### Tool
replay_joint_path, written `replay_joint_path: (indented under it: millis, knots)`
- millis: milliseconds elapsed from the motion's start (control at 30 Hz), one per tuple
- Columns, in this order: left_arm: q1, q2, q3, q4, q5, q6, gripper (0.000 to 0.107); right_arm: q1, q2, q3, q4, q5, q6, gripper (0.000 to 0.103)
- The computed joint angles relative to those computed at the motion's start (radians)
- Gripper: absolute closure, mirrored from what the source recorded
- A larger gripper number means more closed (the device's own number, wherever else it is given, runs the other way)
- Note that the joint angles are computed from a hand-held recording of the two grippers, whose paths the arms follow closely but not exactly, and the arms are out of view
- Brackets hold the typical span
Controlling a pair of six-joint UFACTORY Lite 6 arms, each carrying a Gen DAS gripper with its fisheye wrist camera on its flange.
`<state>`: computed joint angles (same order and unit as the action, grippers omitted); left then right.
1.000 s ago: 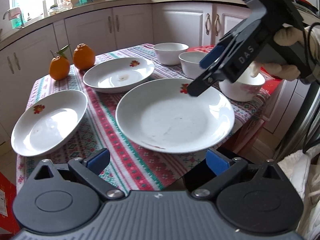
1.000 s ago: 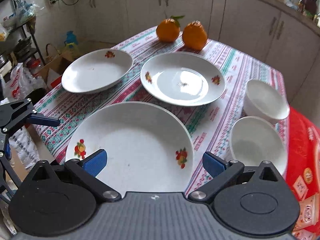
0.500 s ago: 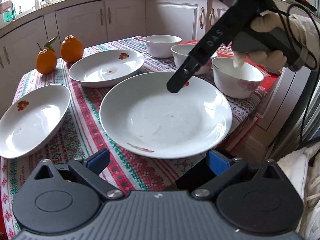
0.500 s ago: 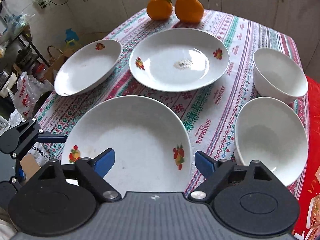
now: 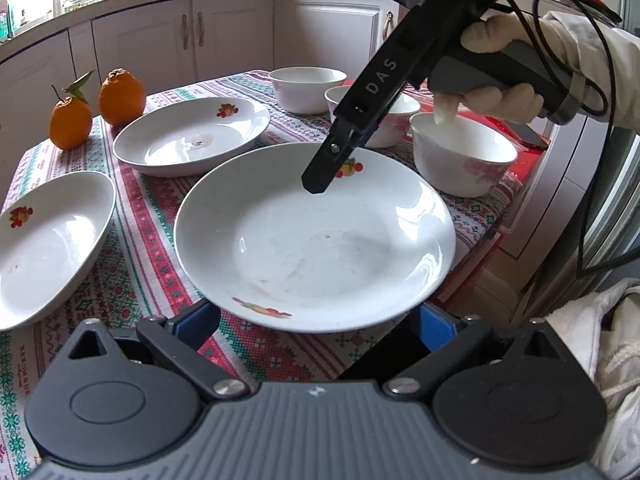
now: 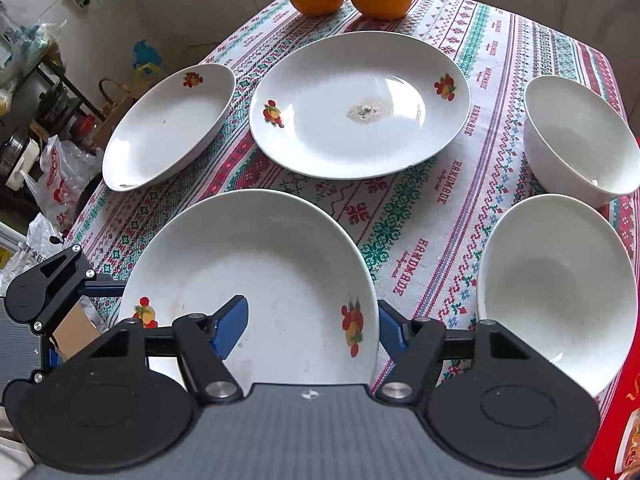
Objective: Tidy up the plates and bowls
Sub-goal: 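Carry the white plate with the right tool over another white plate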
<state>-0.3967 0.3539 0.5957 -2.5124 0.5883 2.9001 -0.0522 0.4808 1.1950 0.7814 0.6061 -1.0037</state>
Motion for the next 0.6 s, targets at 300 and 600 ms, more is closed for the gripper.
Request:
replay_joint_path:
  millis: [300,600]
  knots:
    - [0.022,-0.001,0.009,0.051,-0.009,-0.017,0.007,-0.004,0.03,0.048,-0.035,0.045,0.086,0.029]
    - [0.084,-0.011,0.003,0.136,-0.005,-0.028,0.007,0.006,0.105,0.143,-0.043,0.122,0.176,0.029]
